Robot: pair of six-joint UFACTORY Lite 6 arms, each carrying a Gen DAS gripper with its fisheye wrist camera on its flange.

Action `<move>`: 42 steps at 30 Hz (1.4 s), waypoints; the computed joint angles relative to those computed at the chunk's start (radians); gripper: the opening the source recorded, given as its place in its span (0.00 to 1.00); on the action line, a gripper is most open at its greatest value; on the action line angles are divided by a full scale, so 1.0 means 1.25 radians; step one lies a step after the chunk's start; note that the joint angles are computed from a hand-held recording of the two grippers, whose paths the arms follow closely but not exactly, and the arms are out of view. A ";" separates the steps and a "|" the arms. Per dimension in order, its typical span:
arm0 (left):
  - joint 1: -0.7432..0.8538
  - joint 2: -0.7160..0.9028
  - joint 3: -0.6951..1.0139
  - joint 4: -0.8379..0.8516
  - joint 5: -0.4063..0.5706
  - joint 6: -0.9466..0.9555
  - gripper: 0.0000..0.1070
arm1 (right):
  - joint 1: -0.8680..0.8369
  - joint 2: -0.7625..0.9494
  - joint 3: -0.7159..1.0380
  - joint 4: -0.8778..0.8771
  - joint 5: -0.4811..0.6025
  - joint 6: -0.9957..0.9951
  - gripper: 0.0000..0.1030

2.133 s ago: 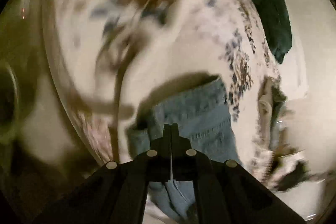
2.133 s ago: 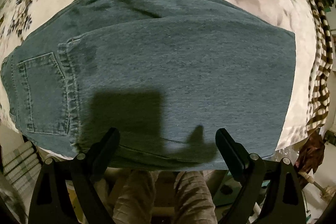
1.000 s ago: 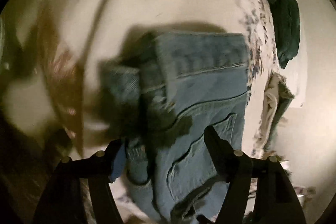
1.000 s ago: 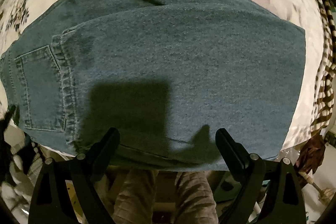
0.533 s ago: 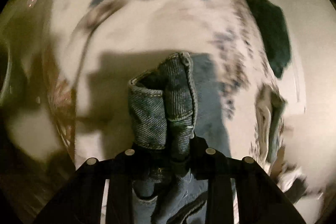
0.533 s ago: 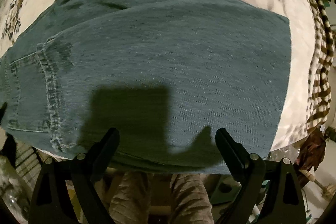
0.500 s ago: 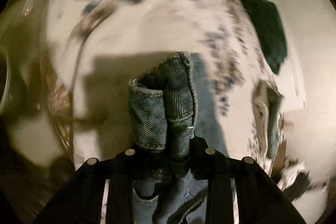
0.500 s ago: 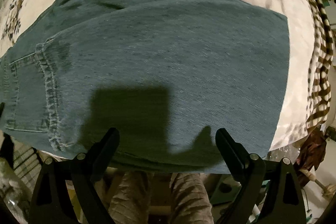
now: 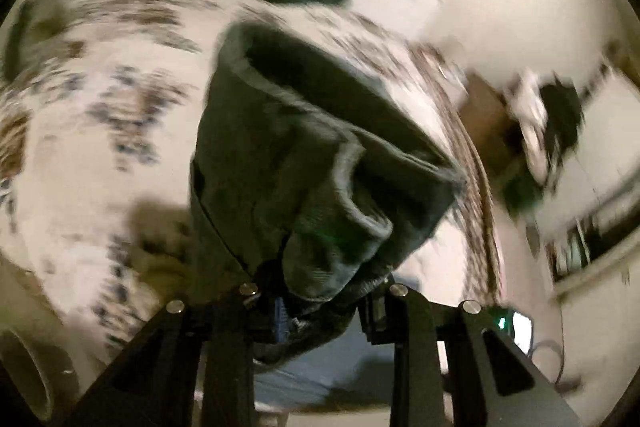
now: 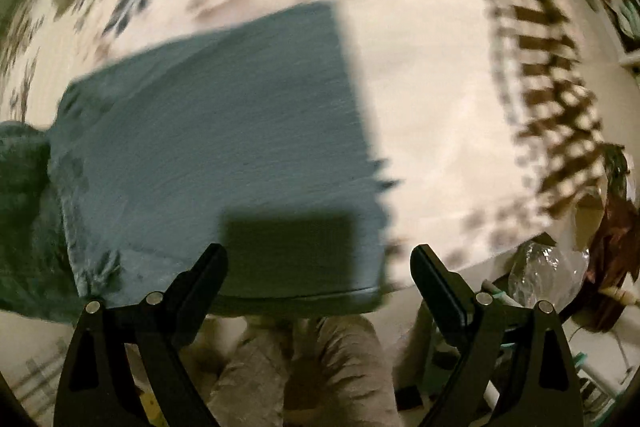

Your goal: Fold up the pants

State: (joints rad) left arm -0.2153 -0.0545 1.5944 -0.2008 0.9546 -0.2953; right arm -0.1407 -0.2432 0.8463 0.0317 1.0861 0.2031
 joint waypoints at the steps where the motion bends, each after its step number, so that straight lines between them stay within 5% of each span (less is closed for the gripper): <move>1: -0.079 0.034 0.020 0.054 -0.001 -0.046 0.22 | -0.047 -0.021 -0.006 -0.021 0.002 -0.032 0.92; 12: -0.390 0.394 0.114 0.278 0.023 -0.198 0.21 | -0.407 0.080 0.055 -0.069 -0.047 -0.305 0.92; 18: -0.421 0.518 0.312 0.314 0.185 -0.185 0.24 | -0.442 0.160 0.135 -0.018 -0.048 -0.380 0.92; 20: -0.425 0.578 0.431 0.296 0.273 -0.169 0.35 | -0.437 0.176 0.157 0.028 -0.034 -0.402 0.92; 21: -0.415 0.580 0.452 0.272 0.295 -0.162 0.38 | -0.429 0.186 0.175 0.050 -0.022 -0.406 0.92; 23: -0.394 0.554 0.452 0.218 0.326 -0.165 0.63 | -0.437 0.219 0.222 0.114 0.010 -0.445 0.92; 25: -0.360 0.524 0.453 0.181 0.356 -0.159 0.71 | -0.435 0.259 0.277 0.187 0.051 -0.472 0.92; 30: -0.268 0.413 0.371 0.155 0.384 -0.156 0.72 | -0.366 0.352 0.389 0.326 0.120 -0.473 0.92; 38: -0.096 0.336 0.211 0.239 0.331 -0.146 0.72 | -0.180 0.576 0.493 0.344 0.085 -0.442 0.92; 42: -0.032 0.325 0.202 0.259 0.306 -0.153 0.72 | -0.131 0.518 0.428 0.305 0.027 -0.418 0.55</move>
